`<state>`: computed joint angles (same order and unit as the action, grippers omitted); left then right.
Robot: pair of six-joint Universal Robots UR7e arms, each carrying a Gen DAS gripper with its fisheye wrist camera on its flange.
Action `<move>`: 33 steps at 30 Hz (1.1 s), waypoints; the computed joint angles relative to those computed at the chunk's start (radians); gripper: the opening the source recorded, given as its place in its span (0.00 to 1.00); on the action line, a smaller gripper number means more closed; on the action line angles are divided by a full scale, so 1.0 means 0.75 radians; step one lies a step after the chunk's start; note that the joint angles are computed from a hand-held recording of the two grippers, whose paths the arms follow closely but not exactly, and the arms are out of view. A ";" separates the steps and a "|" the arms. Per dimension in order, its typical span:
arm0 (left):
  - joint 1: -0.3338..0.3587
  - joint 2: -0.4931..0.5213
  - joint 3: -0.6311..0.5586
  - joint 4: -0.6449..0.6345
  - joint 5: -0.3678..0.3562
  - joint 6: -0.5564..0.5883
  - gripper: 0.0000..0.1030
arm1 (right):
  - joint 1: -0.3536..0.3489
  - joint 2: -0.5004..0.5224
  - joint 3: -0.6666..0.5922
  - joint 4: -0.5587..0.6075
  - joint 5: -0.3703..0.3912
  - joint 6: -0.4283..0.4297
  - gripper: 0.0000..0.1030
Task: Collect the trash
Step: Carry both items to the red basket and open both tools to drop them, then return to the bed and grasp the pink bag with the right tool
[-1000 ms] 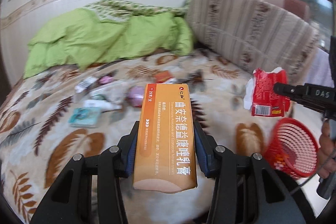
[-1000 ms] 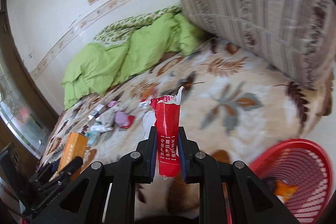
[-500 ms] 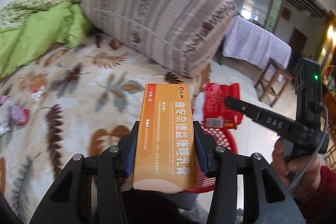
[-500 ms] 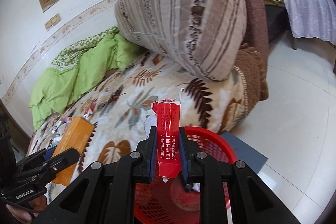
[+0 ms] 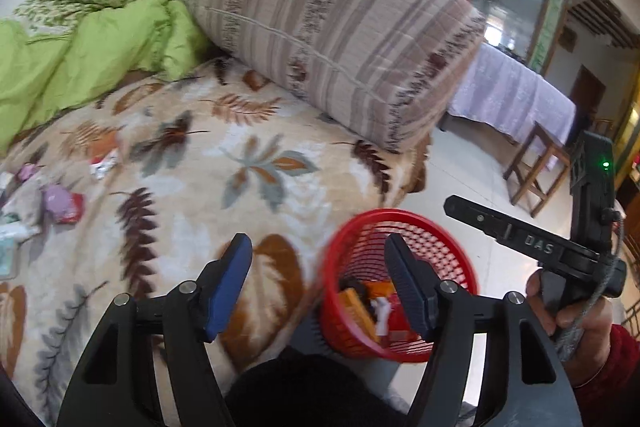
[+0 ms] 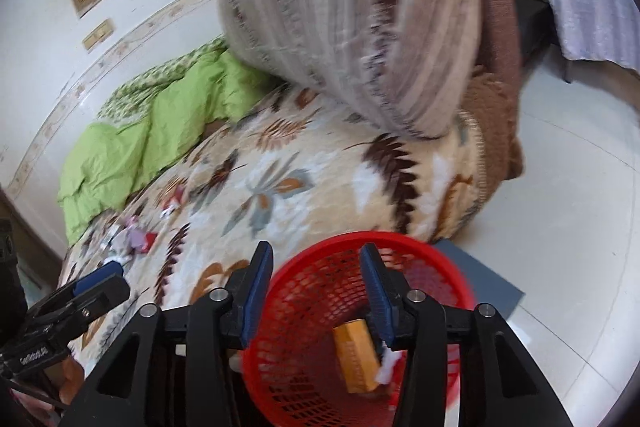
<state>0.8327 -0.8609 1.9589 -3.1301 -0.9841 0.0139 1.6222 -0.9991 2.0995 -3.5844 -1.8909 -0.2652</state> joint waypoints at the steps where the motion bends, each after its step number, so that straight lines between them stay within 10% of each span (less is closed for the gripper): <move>1: 0.005 -0.013 0.010 -0.003 0.021 -0.002 0.66 | 0.017 0.022 -0.024 0.038 0.017 -0.015 0.50; 18: 0.329 -0.288 0.133 -0.210 0.426 -0.065 0.66 | 0.265 0.546 -0.679 0.648 0.111 -0.158 0.60; 33: 0.580 -0.406 0.048 -0.057 0.363 -0.323 0.66 | 0.378 1.314 -1.785 1.098 -0.179 -0.347 0.60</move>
<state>1.2679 -1.1652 1.9952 -3.1731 -0.7121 -0.2284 1.9059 -0.0134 0.7606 -2.7611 -2.0254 -0.5256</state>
